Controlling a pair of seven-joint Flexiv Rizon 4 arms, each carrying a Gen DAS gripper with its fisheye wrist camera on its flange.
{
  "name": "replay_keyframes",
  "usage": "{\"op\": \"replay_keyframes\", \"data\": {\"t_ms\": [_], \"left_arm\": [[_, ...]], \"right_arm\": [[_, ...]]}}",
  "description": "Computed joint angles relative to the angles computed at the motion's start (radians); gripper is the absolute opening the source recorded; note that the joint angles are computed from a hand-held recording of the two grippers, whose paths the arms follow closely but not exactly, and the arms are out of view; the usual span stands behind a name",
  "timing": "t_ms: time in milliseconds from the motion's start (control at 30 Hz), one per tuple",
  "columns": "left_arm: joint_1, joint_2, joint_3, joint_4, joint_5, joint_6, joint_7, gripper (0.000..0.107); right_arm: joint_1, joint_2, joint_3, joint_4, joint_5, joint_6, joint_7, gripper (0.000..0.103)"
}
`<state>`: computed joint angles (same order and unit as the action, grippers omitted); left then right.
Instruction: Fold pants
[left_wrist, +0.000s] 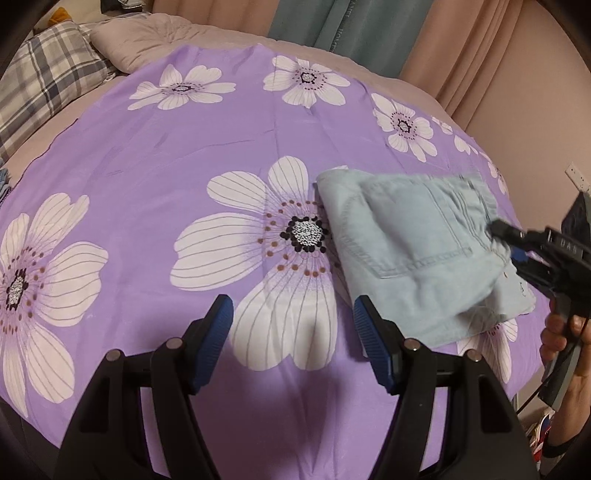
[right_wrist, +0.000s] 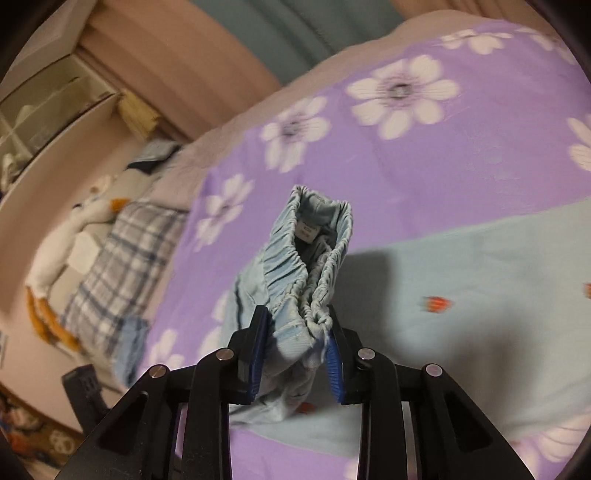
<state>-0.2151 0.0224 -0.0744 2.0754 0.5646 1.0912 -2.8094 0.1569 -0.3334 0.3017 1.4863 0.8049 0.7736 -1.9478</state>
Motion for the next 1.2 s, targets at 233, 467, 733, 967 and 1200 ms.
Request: {"op": "replay_keyframes", "data": {"t_ms": [233,467,733,967,1200], "left_arm": [[-0.006,-0.059,0.012,-0.036,-0.058,0.019,0.078,0.067],[-0.016,-0.100,0.041,-0.065,-0.109,0.036,0.138,0.067],[-0.005,-0.162,0.080,-0.085,-0.187,0.108,0.187,0.067],[-0.013,-0.191,0.102,-0.103,-0.239,0.117,0.251,0.067],[0.013,-0.238,0.092,-0.115,-0.354,0.217,0.383,0.054]], "right_arm": [[0.035,-0.032,-0.037,0.068,-0.136,0.076,0.101,0.030],[0.037,-0.047,-0.019,0.123,-0.244,0.211,0.161,0.029],[0.047,-0.031,-0.025,0.181,-0.351,0.284,0.218,0.029],[0.031,-0.048,-0.009,0.157,-0.427,0.228,0.231,0.033],[0.012,0.040,0.014,0.239,-0.381,0.384,0.158,0.053]]}}
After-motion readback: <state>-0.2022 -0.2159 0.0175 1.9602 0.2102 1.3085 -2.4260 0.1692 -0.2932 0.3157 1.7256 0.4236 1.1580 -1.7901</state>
